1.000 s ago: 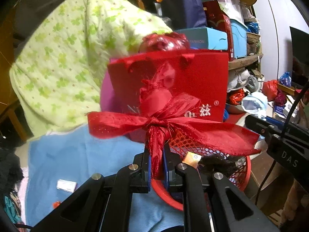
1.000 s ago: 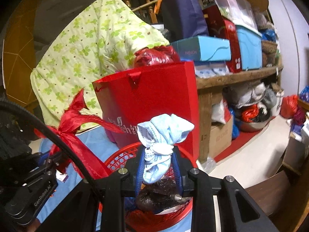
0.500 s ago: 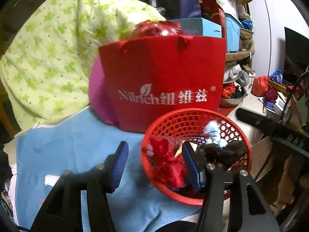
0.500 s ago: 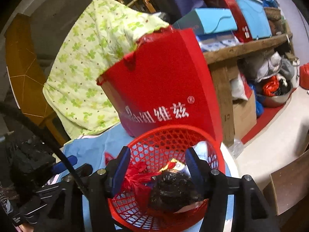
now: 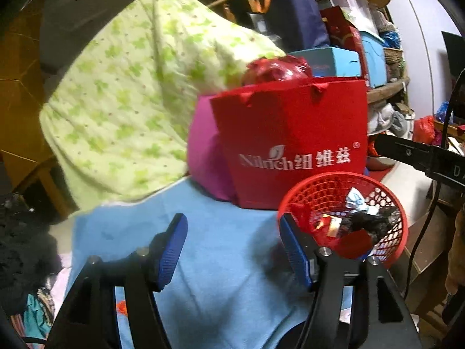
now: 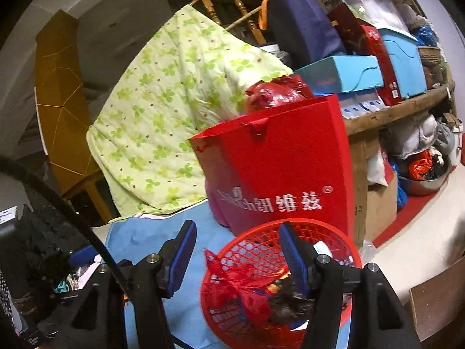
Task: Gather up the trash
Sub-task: 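Move both open tools back over the blue blanket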
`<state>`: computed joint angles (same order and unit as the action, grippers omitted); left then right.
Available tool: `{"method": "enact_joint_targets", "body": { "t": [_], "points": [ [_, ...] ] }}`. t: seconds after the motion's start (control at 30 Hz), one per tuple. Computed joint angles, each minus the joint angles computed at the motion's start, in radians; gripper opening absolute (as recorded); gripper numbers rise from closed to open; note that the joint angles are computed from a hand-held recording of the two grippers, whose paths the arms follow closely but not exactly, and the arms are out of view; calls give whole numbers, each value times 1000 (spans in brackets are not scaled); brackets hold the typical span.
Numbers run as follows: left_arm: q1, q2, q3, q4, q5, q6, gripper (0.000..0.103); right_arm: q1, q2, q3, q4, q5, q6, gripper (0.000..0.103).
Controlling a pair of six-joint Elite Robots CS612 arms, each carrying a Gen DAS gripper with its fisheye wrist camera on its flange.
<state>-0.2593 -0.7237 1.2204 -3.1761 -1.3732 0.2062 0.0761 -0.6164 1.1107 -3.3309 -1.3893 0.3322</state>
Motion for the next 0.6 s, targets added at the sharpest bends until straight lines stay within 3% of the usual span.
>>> {"method": "enact_joint_targets", "body": {
  "t": [0.6],
  "points": [
    [50,-7,25,-27,67,-85,67,55,37,-93,84,41,-99,64]
  ]
}}
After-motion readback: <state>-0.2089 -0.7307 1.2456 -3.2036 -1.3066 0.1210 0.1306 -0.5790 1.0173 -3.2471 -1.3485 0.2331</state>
